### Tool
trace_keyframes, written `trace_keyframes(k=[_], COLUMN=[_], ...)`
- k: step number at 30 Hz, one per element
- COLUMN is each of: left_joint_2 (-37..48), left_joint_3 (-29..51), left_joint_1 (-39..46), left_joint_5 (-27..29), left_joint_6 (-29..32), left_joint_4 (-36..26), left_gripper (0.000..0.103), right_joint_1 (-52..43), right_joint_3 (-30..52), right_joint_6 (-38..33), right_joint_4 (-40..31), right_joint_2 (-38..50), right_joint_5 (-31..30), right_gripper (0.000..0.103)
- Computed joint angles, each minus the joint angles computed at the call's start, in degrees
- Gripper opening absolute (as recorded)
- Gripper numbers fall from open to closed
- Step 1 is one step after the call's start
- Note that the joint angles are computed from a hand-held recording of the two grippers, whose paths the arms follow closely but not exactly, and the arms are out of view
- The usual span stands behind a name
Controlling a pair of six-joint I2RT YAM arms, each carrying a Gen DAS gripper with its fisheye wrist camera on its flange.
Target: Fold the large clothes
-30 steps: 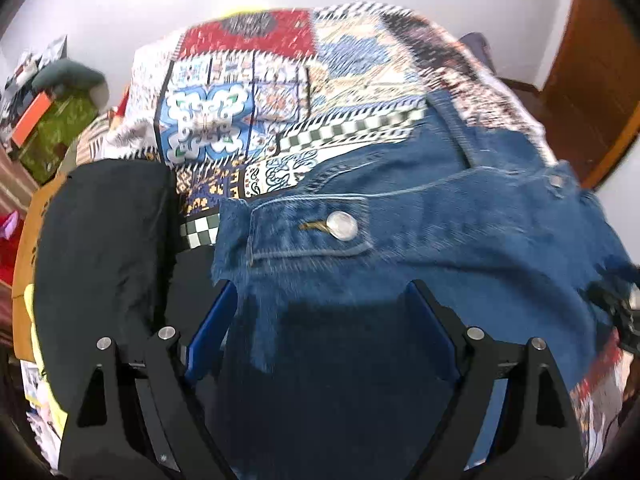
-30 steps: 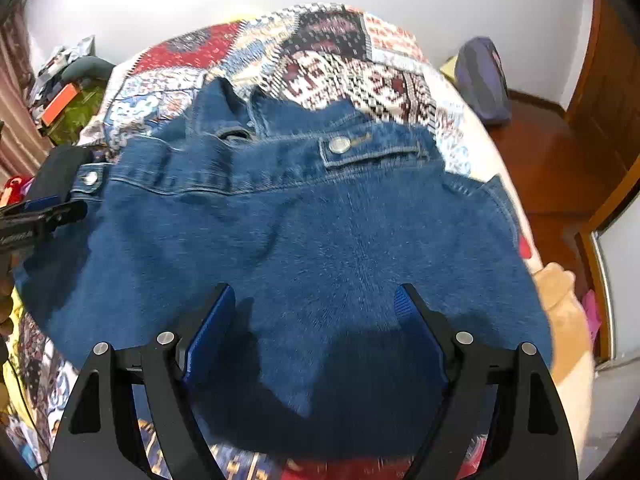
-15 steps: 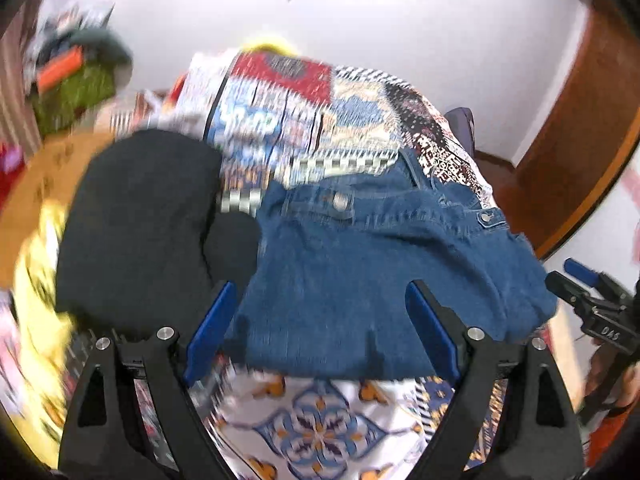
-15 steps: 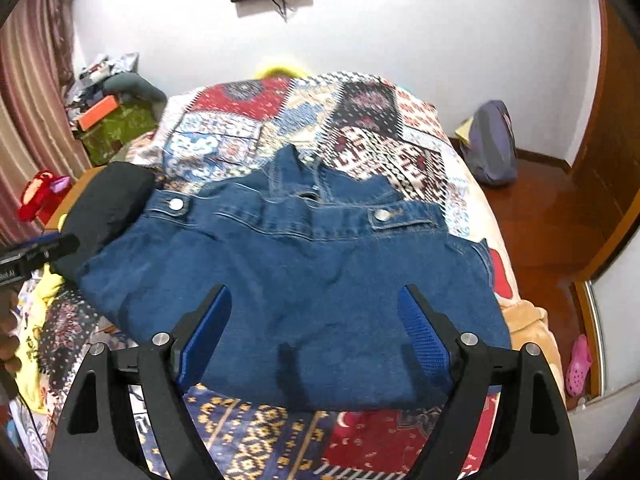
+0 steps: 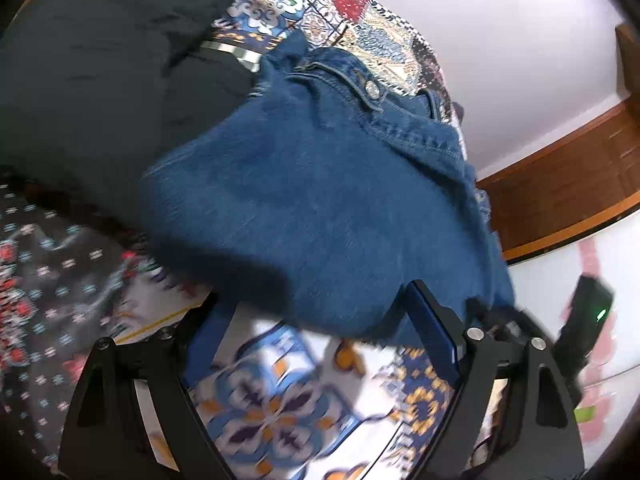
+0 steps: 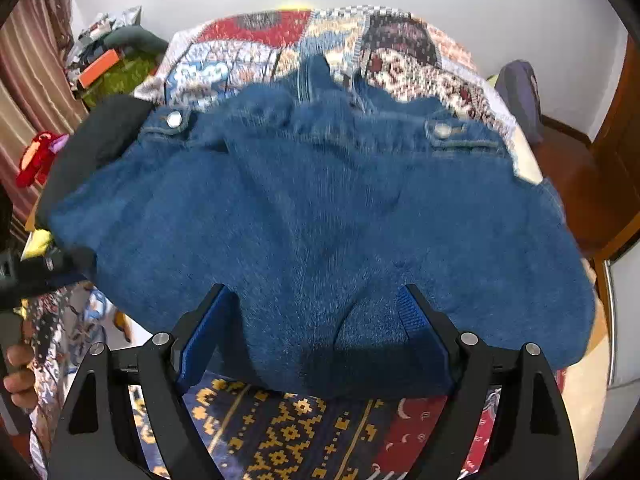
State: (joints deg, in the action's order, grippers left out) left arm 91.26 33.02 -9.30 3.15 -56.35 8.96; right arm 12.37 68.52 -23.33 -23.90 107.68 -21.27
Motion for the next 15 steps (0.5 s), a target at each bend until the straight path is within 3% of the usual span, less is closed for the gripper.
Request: trace_keyframes(k=[6, 10, 12, 13, 15], left_joint_2=[7.4, 9.4, 8.4, 7.6, 6.2], left_joint_3=[4.3, 7.3, 7.5, 8.3, 11.2], left_joint_1=[1.8, 2.0, 1.6, 0.8, -0.6], left_joint_5=[1.4, -2.2, -4.7, -7.0, -10.9], left_joint_6=[-2.4, -4.3, -6.5, -7.5, -6.3], left_joint_4=[6.0, 3.9, 2.2, -0.3, -5.2], left_gripper=[0.084, 0.06, 0.044, 0.031, 0.026], right_joint_1=[-0.5, -0.8, -0.8, -1.0, -1.4], right_joint_3=[-0.6, -0.1, -0.5, -0.5, -0.3], right_joint_6=[-0.6, 0.2, 0.5, 0.5, 0.5], right_joint_4=[0.3, -0.2, -0.2, -0.4, -1.3], right_joint_2=[-0.6, -0.4, -1.1, -1.3, -2.1], right_joint_5=[-0.6, -0.7, -0.3, -0.1, 0.5], right_gripper=[0.083, 0.083, 0.083, 0.083, 0.083])
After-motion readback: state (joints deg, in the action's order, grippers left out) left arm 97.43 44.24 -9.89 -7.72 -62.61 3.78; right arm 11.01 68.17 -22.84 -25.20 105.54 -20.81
